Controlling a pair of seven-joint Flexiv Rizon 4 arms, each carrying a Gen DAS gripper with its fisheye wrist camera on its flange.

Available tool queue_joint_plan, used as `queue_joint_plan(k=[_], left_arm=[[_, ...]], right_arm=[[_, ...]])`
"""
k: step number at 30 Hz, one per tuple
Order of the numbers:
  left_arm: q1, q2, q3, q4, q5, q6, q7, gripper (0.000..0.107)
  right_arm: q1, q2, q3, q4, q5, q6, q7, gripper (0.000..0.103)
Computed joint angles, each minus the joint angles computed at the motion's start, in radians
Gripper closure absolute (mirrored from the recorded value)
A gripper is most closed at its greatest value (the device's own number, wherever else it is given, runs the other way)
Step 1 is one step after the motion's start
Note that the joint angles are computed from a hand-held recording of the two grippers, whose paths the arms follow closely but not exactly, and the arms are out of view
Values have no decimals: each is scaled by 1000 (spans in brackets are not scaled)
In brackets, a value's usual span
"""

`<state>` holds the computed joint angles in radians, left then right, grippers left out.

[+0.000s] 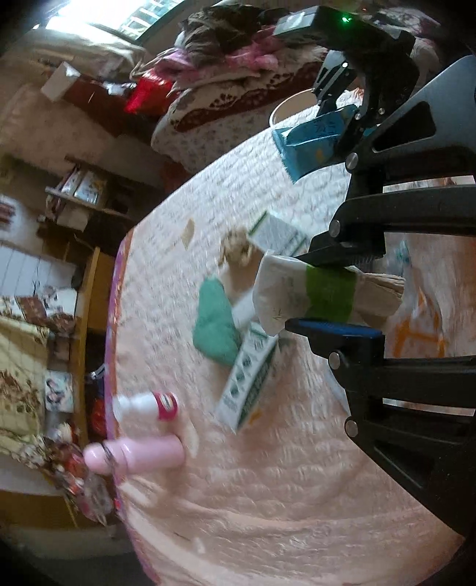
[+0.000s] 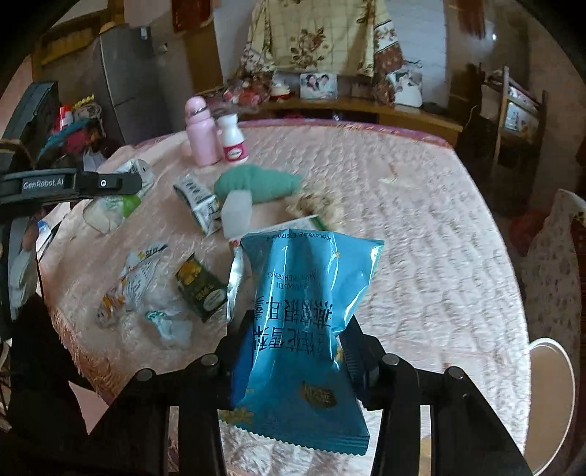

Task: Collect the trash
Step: 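Carry both items over the white bucket and open both tools to drop them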

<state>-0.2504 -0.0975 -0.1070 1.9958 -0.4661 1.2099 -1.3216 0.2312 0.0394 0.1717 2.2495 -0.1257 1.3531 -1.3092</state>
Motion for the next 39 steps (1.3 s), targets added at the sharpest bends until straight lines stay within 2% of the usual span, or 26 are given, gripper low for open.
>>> queue_joint_plan(k=[10, 24, 39], left_arm=[[-52, -69, -40, -86, 77, 11, -62, 84], [-124, -178, -80, -225, 151, -8, -115, 84], [-271, -394, -92, -559, 293, -126, -164, 84]], right_arm=[[-66, 66, -15, 41, -104, 14, 101, 60], [-174, 147, -48, 93, -171, 10, 142, 59], [-369, 220, -122, 144, -191, -24, 139, 59]])
